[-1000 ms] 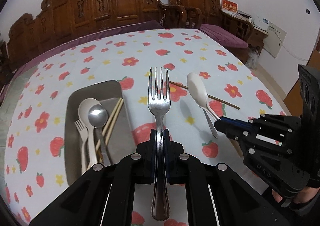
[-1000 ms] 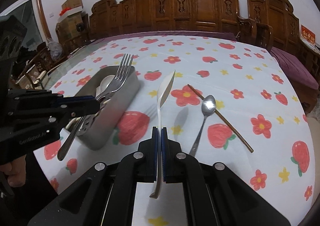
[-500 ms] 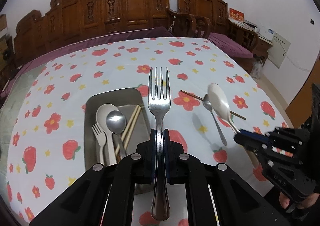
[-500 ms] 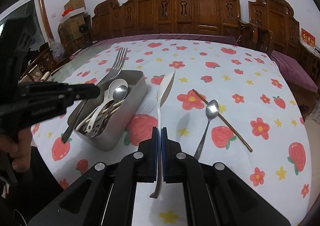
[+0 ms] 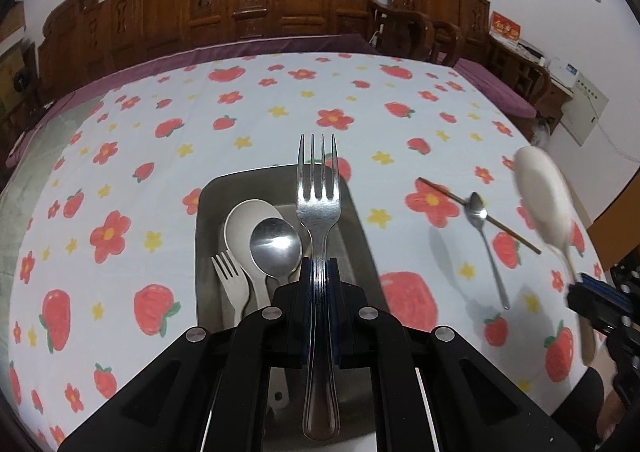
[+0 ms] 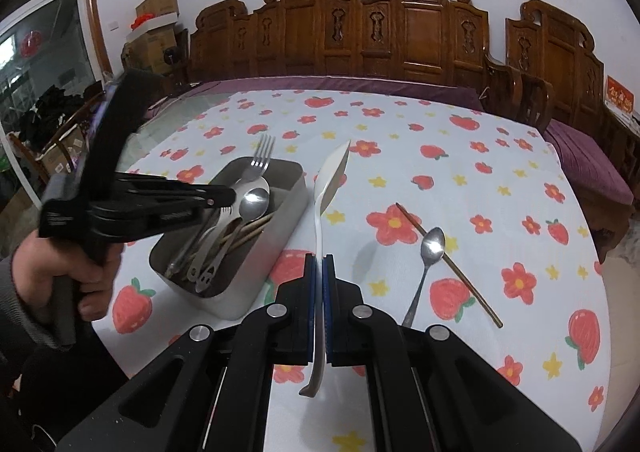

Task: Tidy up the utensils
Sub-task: 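Carry the metal fork into the tray and open the left tool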

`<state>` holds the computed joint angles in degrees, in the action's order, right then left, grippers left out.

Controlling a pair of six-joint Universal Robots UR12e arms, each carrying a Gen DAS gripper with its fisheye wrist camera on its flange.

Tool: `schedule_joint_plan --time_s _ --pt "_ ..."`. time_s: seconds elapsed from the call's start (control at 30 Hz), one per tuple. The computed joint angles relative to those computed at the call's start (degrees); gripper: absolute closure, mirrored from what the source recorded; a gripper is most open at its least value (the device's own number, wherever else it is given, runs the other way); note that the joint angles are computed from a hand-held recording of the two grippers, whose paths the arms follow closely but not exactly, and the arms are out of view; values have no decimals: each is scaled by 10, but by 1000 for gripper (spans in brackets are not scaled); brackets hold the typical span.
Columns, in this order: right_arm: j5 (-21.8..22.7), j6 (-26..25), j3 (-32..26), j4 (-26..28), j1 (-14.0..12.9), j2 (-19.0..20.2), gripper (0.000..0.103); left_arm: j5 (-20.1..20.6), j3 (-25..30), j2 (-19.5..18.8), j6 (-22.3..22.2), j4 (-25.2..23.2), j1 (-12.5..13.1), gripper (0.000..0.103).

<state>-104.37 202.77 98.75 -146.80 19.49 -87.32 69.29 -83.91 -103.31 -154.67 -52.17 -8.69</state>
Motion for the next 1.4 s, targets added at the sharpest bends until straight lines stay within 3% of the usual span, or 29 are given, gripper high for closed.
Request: schedule_joint_plan --time_s 0.87,1.4 --pt "6 11 11 6 -4 -7 98 55 19 -28 10 -54 -21 97" --pt "15 6 -30 6 9 31 99 -16 -9 21 51 -19 32 96"
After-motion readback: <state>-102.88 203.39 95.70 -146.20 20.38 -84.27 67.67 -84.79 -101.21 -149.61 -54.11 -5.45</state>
